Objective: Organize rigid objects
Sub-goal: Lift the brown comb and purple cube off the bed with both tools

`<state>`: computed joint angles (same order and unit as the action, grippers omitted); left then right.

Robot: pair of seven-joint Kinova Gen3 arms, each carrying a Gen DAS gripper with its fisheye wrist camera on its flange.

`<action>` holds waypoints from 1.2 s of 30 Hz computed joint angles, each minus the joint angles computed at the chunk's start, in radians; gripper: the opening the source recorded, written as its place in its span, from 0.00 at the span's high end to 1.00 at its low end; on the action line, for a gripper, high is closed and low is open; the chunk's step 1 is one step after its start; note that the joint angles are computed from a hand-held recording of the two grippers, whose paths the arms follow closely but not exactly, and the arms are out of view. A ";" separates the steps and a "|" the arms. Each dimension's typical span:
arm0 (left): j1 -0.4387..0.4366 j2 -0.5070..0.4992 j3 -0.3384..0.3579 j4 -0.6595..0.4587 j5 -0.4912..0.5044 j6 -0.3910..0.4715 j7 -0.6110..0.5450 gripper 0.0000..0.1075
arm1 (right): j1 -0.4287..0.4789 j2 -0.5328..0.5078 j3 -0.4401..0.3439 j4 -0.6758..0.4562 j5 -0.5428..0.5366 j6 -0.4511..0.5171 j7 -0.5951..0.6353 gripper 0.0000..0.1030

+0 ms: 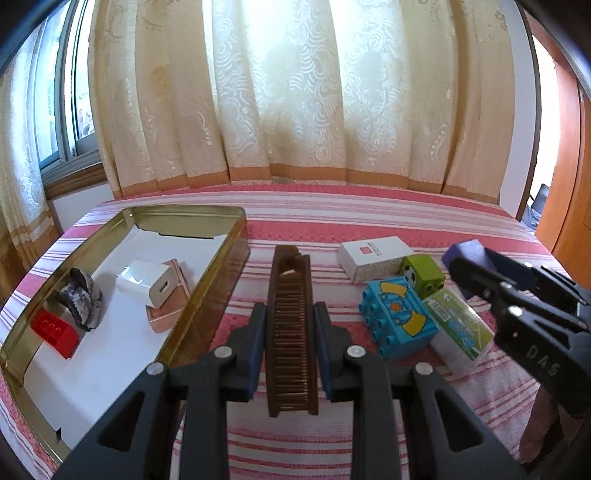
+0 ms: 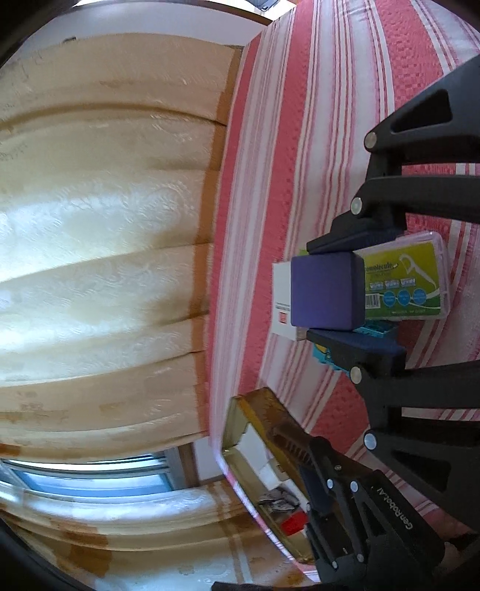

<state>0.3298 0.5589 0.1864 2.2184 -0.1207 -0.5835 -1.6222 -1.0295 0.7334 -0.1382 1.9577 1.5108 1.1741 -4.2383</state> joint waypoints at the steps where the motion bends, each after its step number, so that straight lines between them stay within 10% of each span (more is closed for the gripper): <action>1: 0.002 0.000 -0.002 0.004 0.002 -0.009 -0.002 0.78 | -0.008 0.002 0.002 0.003 0.001 0.012 -0.008 0.59; 36: 0.027 0.014 -0.026 0.125 0.040 -0.290 -0.041 0.78 | -0.143 0.099 0.018 -0.040 -0.038 0.290 -0.067 0.59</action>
<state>0.3567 0.5733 0.1607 2.3433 -0.0805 -0.8737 -1.6632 -1.1722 0.8323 -0.1201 1.9182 1.4727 1.4643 -4.3051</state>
